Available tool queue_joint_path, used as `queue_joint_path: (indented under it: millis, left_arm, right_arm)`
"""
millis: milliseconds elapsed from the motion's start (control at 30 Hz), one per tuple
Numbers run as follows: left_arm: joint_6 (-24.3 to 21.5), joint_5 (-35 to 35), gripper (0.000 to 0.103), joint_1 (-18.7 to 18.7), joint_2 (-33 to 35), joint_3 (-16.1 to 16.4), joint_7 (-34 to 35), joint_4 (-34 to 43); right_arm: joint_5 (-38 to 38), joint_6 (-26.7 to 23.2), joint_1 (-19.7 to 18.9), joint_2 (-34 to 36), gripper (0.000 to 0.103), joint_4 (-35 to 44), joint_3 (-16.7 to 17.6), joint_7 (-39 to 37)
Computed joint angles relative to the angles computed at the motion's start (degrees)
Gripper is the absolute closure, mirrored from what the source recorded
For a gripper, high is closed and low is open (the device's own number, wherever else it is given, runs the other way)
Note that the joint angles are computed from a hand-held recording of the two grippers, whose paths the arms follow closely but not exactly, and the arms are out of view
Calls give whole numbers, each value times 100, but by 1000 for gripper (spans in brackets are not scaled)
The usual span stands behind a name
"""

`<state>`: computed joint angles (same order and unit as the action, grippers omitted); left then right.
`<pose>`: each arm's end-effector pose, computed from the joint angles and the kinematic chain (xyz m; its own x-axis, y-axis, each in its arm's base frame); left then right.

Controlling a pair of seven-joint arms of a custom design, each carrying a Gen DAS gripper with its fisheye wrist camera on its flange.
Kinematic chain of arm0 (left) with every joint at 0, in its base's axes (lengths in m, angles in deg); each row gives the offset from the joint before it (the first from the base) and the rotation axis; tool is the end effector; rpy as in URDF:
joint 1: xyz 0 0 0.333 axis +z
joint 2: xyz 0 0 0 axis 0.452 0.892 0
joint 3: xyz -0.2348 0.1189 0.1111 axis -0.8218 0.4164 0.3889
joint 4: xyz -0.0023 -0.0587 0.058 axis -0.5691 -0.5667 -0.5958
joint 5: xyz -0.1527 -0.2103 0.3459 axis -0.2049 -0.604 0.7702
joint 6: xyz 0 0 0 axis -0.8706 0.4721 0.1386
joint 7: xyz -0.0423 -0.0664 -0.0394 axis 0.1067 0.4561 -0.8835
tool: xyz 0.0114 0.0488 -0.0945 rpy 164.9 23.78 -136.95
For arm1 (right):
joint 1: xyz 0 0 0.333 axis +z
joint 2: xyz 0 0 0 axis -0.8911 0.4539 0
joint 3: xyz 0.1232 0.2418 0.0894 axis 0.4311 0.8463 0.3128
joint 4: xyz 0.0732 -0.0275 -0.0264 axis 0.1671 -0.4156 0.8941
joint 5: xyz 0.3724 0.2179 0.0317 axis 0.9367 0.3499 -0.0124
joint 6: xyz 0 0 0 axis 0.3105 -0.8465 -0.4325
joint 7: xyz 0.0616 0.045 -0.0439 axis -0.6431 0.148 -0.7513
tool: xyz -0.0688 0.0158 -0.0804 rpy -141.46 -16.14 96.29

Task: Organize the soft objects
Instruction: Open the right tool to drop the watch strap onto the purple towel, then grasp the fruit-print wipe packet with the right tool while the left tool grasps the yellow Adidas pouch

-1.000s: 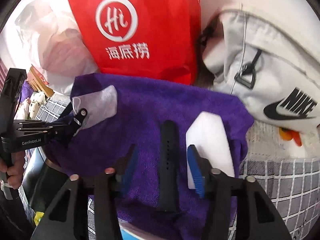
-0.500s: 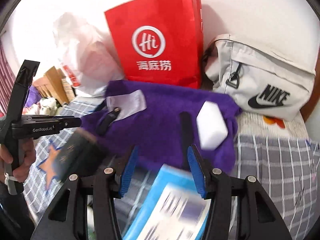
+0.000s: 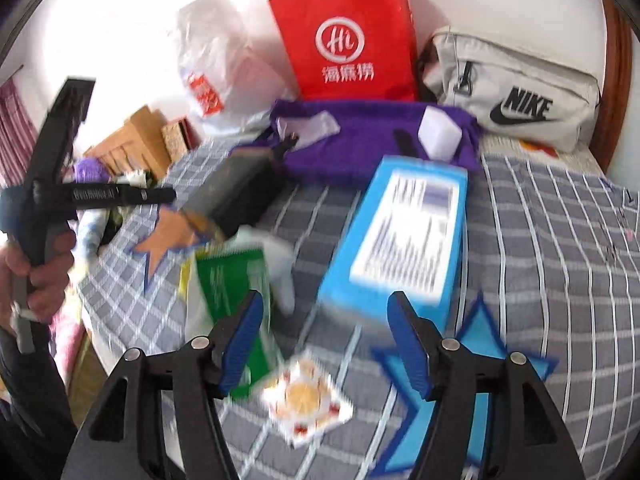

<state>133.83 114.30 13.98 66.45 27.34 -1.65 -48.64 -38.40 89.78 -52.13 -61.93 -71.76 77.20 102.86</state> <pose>0.5293 -0.2644 0.3689 0.4359 -0.8880 0.1464 -0.7529 -0.4489 -0.4813 0.6063 0.1808 0.3320 0.6787 -0.6960 -0.2344 -0.6696 -0.4553 -0.5868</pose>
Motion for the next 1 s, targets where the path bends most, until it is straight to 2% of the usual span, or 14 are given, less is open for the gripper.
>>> queue_joint_path:
  millis: [100,267,500,567,700,767,833,933,1000]
  left_arm:
    - [3,139,80,-68,-150,-82,-314,-225]
    - [134,34,80,-116,-187,-149,-394,-471]
    - [330,-28,80,-114,-252,-167,-460,-751]
    - [377,-20,80,-102,-246,-166,-469,-795]
    - [457,-131,80,-82,-141,-133,-401,-789]
    - [498,-149,80,-86,-97,-121,-367,-777]
    - [551,-127,80,-94,-61,-112,-371,-773]
    - [669,-43,80,-107,-10,-96,-431,-757]
    - [787,44,80,-116,5,-85,-482,-758]
  right_arm:
    - [62,358,43,-276,28,-566,10,-311]
    - [302,368,104,-367,23,-976,-28,-903]
    - [-86,844,287,-73,21,-1048,57,-1007]
    - [141,1159,264,-20,17,-1086,192,-1301]
    - [467,1580,249,57,17,-1107,364,-1622]
    - [594,1685,227,58,28,-1112,404,-1679]
    - [702,1672,175,33,35,-1124,410,-1779]
    - [686,1613,153,-37,42,-1177,360,-1826]
    - [697,1661,162,-88,54,-1230,333,-1865]
